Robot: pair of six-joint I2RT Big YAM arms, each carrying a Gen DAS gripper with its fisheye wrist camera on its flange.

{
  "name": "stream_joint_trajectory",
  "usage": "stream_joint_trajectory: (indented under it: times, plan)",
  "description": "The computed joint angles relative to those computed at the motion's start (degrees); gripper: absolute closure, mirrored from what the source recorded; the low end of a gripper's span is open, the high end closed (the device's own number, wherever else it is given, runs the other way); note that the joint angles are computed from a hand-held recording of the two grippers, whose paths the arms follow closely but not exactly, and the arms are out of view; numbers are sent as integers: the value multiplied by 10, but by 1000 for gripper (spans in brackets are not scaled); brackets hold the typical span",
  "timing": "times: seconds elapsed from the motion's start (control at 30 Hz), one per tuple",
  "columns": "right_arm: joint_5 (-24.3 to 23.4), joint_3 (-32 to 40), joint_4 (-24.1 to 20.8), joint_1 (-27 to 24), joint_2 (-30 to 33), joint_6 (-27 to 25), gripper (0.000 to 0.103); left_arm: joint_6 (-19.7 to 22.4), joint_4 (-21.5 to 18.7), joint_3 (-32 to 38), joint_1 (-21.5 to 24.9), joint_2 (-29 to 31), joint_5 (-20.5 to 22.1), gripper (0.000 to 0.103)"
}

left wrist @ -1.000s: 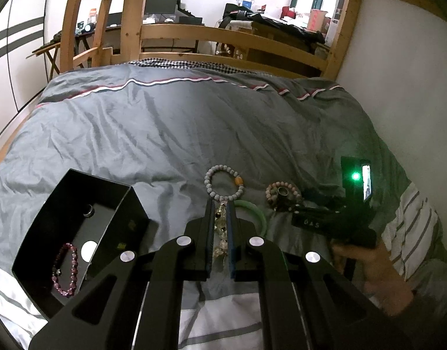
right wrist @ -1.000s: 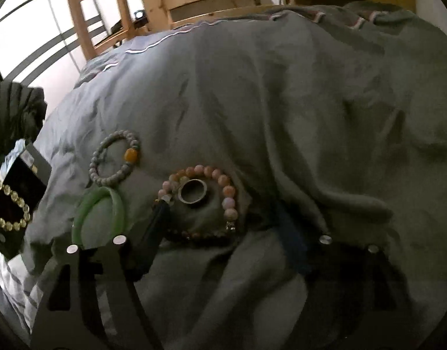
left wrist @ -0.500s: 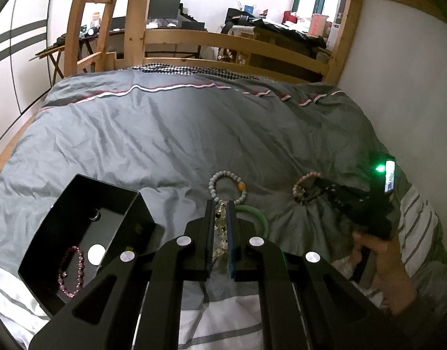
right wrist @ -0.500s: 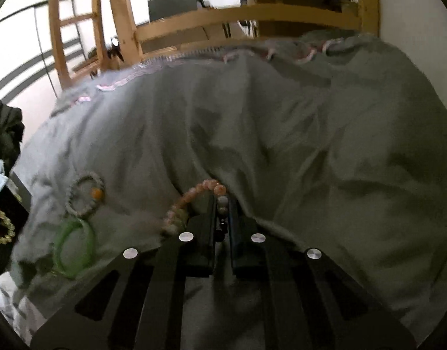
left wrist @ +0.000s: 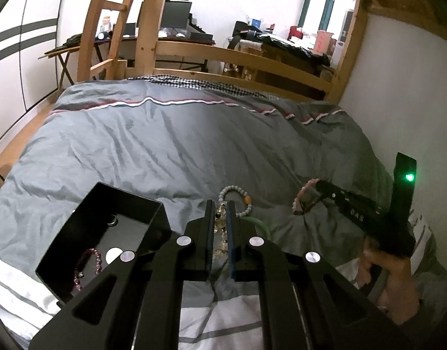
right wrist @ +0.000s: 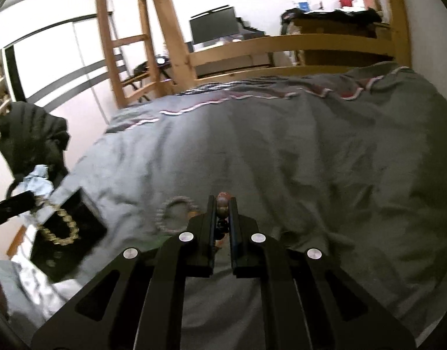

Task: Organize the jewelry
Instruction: 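Lower both bracelets into the black box and open both tools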

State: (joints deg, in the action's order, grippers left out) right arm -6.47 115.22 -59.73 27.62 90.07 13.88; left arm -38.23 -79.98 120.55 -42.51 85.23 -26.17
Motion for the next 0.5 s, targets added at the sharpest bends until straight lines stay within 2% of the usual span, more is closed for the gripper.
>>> stream_joint_trajectory:
  times: [0.13, 0.3, 0.5]
  plan:
    - [-28, 22, -13, 19, 2, 14, 95, -4, -12, 6, 0, -8, -10, 96]
    - [-31, 65, -35, 48, 18, 16, 95, -22, -10, -17, 11, -40, -16, 96]
    - [-21, 147, -73, 90, 59, 9, 95, -51, -12, -51, 34, -78, 9, 96]
